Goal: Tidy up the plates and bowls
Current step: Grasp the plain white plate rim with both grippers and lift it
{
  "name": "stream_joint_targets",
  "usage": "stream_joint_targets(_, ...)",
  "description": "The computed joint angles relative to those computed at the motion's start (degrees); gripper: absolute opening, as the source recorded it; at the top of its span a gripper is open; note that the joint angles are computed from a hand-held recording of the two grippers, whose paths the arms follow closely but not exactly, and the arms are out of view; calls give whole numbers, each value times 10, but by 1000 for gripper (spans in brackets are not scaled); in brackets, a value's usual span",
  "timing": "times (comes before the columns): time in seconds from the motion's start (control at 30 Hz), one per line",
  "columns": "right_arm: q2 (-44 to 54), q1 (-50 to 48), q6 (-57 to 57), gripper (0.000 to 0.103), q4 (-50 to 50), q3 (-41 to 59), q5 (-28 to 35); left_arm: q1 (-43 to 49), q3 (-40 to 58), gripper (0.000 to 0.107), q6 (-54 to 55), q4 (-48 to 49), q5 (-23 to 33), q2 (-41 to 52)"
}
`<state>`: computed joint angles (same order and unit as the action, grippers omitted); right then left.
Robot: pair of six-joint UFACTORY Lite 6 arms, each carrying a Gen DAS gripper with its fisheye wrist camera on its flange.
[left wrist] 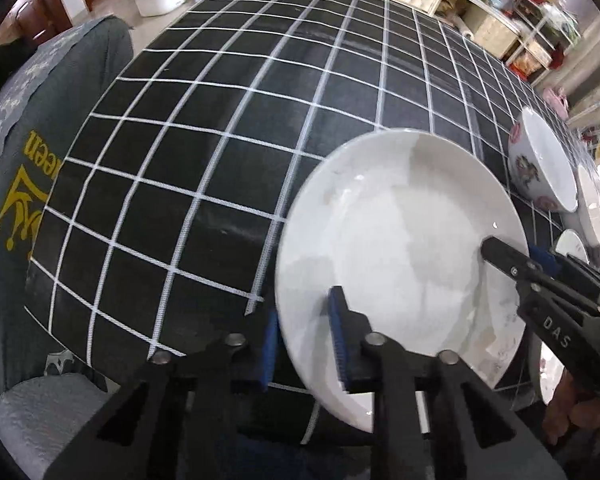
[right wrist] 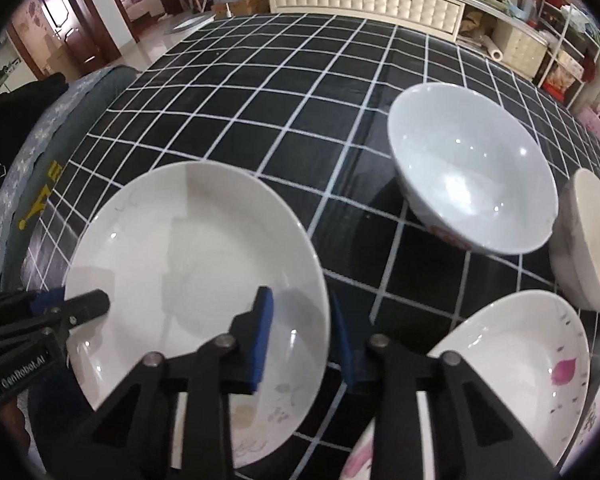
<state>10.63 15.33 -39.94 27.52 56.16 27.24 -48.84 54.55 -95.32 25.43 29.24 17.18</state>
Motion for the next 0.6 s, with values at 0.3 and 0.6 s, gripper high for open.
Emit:
stream_joint_targets(0.3,-16,-3,29,26,-2,-8,3,-20,28,20,-7,-6,38,13)
stream_joint_targets(0.6,-2,25,35,25,1,22,-12,-19,38,18,-29,18,64,8)
